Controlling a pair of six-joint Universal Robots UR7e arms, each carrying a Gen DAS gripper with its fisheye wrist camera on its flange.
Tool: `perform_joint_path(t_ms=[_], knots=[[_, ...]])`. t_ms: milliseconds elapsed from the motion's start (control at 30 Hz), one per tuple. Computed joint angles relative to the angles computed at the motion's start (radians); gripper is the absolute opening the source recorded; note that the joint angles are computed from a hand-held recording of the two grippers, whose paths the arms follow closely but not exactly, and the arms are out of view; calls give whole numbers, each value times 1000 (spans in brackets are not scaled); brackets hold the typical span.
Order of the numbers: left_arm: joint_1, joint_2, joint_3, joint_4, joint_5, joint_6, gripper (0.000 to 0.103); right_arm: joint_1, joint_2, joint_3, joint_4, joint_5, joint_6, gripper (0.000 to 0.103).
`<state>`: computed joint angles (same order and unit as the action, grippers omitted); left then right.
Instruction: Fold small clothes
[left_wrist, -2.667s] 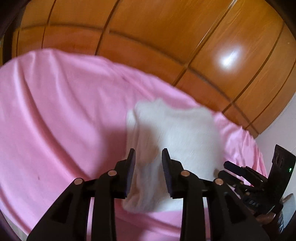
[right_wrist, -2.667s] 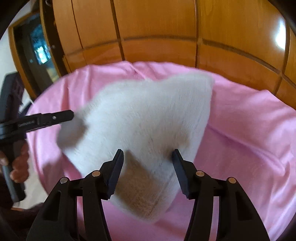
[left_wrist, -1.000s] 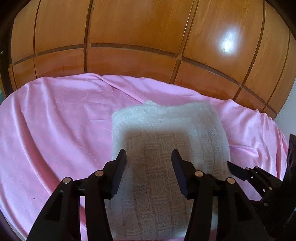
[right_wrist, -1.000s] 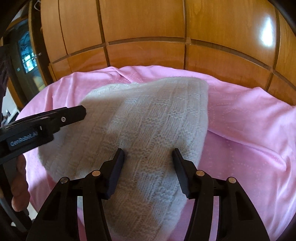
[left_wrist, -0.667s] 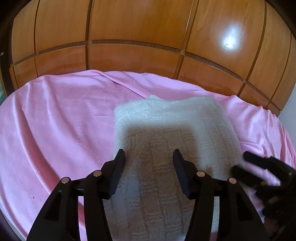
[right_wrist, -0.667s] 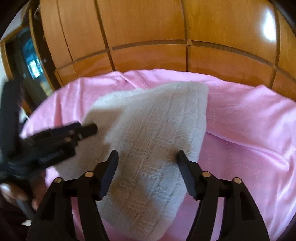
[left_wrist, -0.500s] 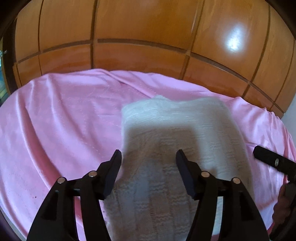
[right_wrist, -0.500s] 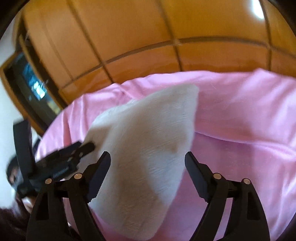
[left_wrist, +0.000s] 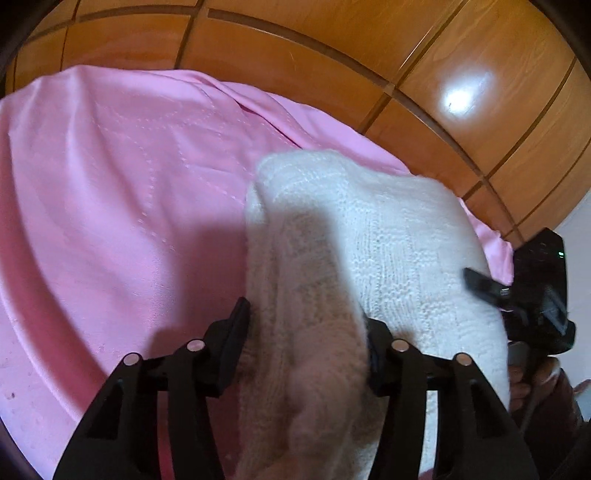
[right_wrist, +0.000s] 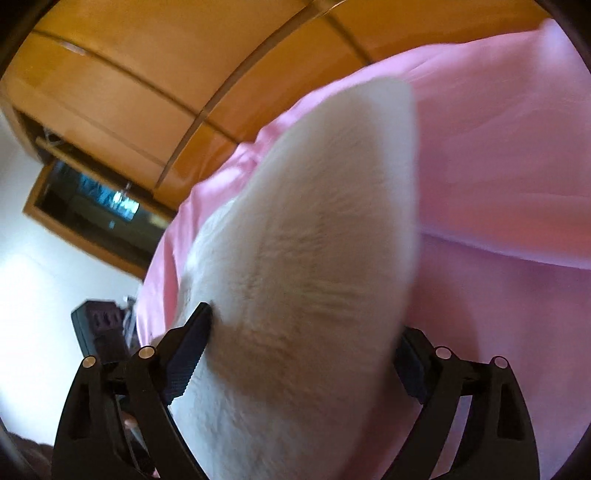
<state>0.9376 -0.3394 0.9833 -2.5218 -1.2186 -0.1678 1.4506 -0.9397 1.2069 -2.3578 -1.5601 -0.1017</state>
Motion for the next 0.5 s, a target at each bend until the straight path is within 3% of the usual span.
perform_joint_path(t_ms=[133,233,367,500], knots=[[23,-14,22,-25,-89,0,34,16,4,15,-34,-19,6,69],[17,-36,50,-41,-106,15,27,49,-27,59,-86,-67,-36,56],[-10,-50,57,-26,-125,43,26,80,-86,135,-170,-71,-72,52],[-51,-6,-23,24,-173,104,25,78,-212,258,-277,-67,-78,51]])
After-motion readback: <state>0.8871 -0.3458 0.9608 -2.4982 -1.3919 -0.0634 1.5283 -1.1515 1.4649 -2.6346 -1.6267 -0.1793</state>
